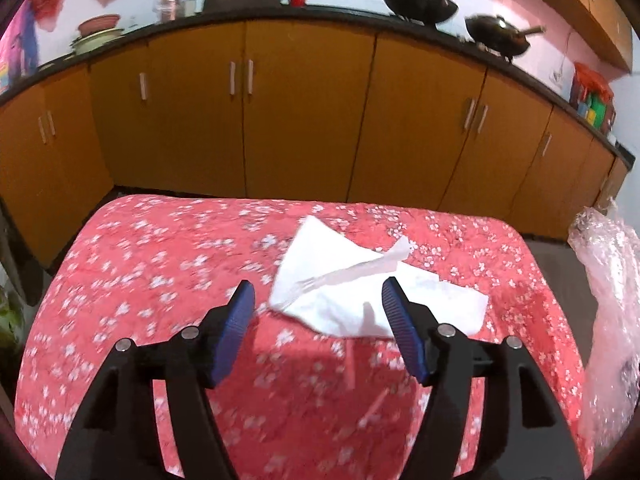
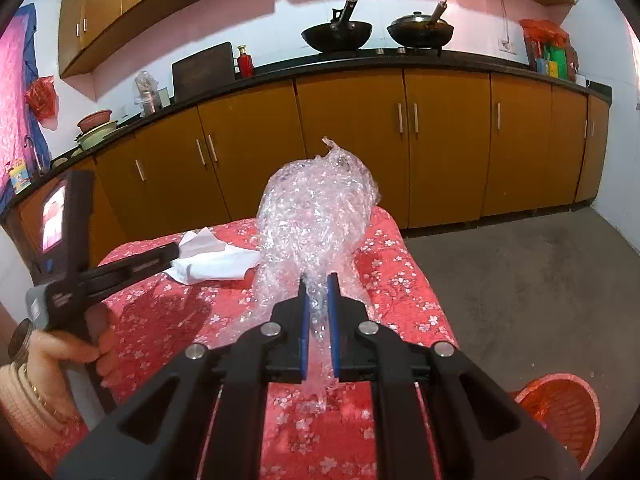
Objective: Collect trash
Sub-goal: 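Grasp the white paper with the left tool and lift it, then carry the white paper and bubble wrap over the orange basket with both tools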
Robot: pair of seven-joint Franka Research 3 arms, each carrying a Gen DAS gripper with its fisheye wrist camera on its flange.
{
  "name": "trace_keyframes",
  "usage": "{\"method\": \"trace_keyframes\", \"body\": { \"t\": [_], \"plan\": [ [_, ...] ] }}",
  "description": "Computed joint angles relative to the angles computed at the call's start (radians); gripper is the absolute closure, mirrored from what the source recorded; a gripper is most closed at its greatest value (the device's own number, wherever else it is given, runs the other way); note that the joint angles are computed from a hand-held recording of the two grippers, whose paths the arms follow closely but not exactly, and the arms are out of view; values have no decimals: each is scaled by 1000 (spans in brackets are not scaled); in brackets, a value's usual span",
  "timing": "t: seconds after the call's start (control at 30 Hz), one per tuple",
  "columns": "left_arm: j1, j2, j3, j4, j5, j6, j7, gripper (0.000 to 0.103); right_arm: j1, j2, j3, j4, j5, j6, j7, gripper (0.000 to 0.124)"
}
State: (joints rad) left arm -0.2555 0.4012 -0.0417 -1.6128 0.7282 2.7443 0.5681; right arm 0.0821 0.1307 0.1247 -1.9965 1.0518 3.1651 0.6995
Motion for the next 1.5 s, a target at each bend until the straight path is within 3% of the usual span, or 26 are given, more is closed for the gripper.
{"method": "trace_keyframes", "body": {
  "t": [0.13,0.23,0.27,0.3,0.33,0.4,0.43,0.57,0.7,0.87,1.1,1.5],
  "plan": [
    [38,77,-62,113,-138,-101,178,37,-7,16,6,19,14,-15,-15,114],
    [29,104,-57,153,-174,-141,230,40,-8,24,9,27,22,-20,-28,114],
    [26,111,-56,160,-184,-153,243,54,-8,26,7,28,19,-23,-24,114],
    [28,119,-61,167,-201,-163,261,62,-8,28,7,29,19,-24,-23,114],
    [33,123,-66,168,-222,-169,276,79,-8,28,4,29,15,-26,-18,114],
    [27,114,-54,144,-224,-149,269,88,-8,29,-1,29,4,-32,-3,114],
    [28,104,-52,127,-226,-126,267,102,-8,28,-2,29,0,-35,2,114],
    [6,50,-17,44,-168,-70,215,102,-3,19,-11,16,-29,-43,34,114],
    [12,-56,-11,-101,-116,-7,161,103,0,-4,-14,-3,-33,-49,41,114],
    [21,-193,-15,-258,-12,18,64,103,21,-59,-22,-45,23,-55,-11,114],
    [48,-392,-80,-421,214,-71,-141,103,80,-168,-82,-137,24,-67,9,114],
    [102,-611,-219,-552,222,-174,-204,103,145,-402,-181,-348,-176,-72,189,114]
  ]
}}
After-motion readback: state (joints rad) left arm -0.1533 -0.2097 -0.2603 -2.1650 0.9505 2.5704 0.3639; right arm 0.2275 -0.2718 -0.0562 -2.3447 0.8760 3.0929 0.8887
